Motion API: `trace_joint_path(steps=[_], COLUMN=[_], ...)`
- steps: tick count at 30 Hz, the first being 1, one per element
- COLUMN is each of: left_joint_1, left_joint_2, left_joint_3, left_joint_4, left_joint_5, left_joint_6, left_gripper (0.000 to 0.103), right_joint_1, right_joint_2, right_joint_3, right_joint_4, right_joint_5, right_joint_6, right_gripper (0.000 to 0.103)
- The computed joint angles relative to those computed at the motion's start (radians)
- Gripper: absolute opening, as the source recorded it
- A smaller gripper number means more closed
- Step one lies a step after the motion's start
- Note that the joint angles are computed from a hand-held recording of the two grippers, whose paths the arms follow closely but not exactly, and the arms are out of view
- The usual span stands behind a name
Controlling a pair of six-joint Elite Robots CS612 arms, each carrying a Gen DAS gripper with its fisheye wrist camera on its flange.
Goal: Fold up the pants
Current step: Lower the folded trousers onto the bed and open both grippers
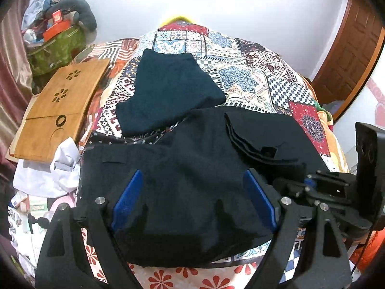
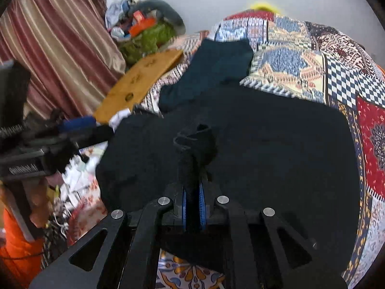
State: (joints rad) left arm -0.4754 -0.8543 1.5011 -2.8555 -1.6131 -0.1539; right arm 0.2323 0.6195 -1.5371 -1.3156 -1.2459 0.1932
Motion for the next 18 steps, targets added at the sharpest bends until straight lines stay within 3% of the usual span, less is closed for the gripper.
trace_joint_path(steps=[2, 4, 7, 15, 18], left_joint_1=[-0.003, -0.005, -0.013, -0.036, -0.047], left_joint_2=[0.002, 0.004, 0.008, 0.029, 0.047], left_joint_3=[-0.009, -0.017, -0.032, -0.09, -0.127], left_joint_4=[0.003, 0.005, 0.004, 0.014, 0.036], left_joint_5=[-0.007, -0.015, -0.018, -0.031, -0.034], left_joint_6=[0.004, 0.007, 0.021, 0.072, 0.098], left_gripper=[0.086, 0.086, 0.086, 0.086, 0.086], right_joint_1=[-0.007, -0.021, -0.031, -0.056, -0.059], right_joint_2=[-0.007, -0.015, -0.021, -0.027, -0.026], right_joint_3=[0.0, -0.003, -0.02, -0.075, -0.083], right_joint_4=[0.028, 0.065, 0.084, 0.032, -0.014], right_joint_5=[0.023, 0.071, 0.088, -0.004, -0.095], right_joint_6=[-0.009, 0.001, 0.002, -0.017, -0.024], right_gripper=[0.023, 0.043, 0.045, 0.05, 0.055])
